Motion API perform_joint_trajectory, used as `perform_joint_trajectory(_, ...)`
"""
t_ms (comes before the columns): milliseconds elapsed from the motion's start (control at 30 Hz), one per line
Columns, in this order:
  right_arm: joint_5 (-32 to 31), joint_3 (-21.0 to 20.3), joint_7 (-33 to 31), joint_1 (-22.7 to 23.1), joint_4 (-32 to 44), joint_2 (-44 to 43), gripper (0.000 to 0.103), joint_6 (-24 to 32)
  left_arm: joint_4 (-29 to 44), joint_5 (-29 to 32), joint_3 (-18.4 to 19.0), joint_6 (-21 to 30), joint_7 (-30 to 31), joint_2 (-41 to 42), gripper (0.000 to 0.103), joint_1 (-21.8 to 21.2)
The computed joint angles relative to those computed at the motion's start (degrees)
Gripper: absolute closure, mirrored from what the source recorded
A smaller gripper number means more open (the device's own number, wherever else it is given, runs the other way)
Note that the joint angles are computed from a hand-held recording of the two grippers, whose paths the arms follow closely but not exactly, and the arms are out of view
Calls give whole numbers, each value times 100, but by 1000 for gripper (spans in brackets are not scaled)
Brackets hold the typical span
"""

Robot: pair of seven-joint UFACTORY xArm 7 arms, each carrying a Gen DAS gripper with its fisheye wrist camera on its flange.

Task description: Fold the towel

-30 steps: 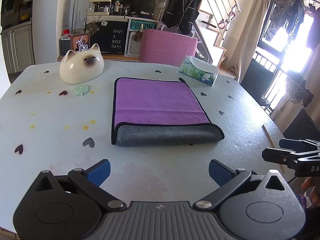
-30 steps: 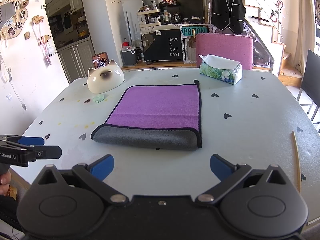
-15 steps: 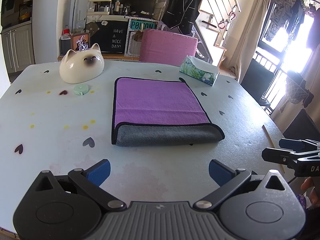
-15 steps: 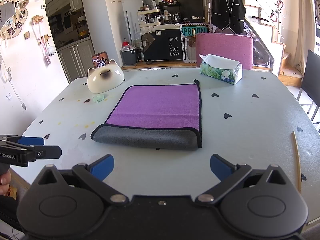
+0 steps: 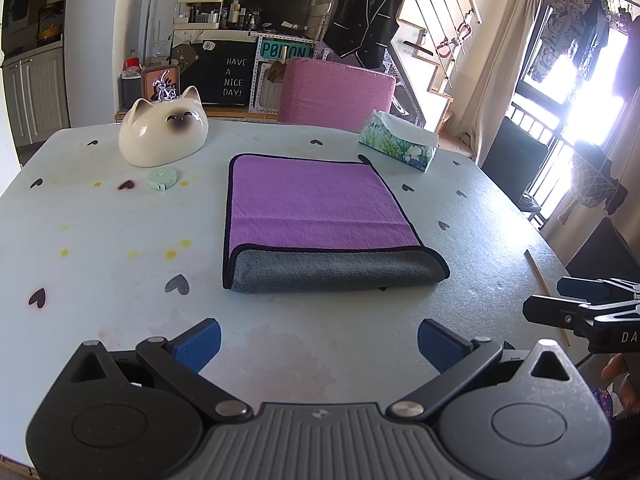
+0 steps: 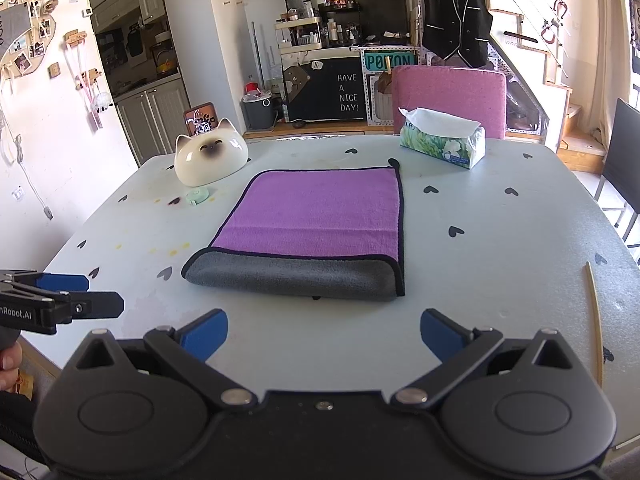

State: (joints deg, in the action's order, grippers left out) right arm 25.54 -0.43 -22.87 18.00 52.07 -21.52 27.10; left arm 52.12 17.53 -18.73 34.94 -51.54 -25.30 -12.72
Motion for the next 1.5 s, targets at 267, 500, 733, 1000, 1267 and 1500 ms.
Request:
perform_joint_trajectory(267, -34, 41, 103, 34, -31, 14, 0, -144, 11, 127, -49, -31, -100, 20, 0, 65)
perform_joint_trajectory(500, 81, -39, -20, 75, 160, 232, 0, -292, 104, 547, -172, -121, -393, 79, 0, 318)
perform_joint_trajectory(733, 323, -63, -322, 118, 413, 536, 0, -526, 264, 944, -138, -391, -528, 328, 0, 446)
perform_joint_trajectory(1000, 802, -43, -884, 144, 723, 946, 0, -767, 456, 1409, -67, -668, -774, 747, 0, 576)
perform_joint_trajectory(1267, 1440, 127, -1459, -32, 1190, 1549, 0, -938, 718, 1985, 159, -733, -1255, 1350, 1, 554)
perform_joint_trajectory(1500, 1667, 423, -1615, -392, 1634, 2181, 0, -1026, 886, 2231, 567, -855, -1493, 1866, 7, 347)
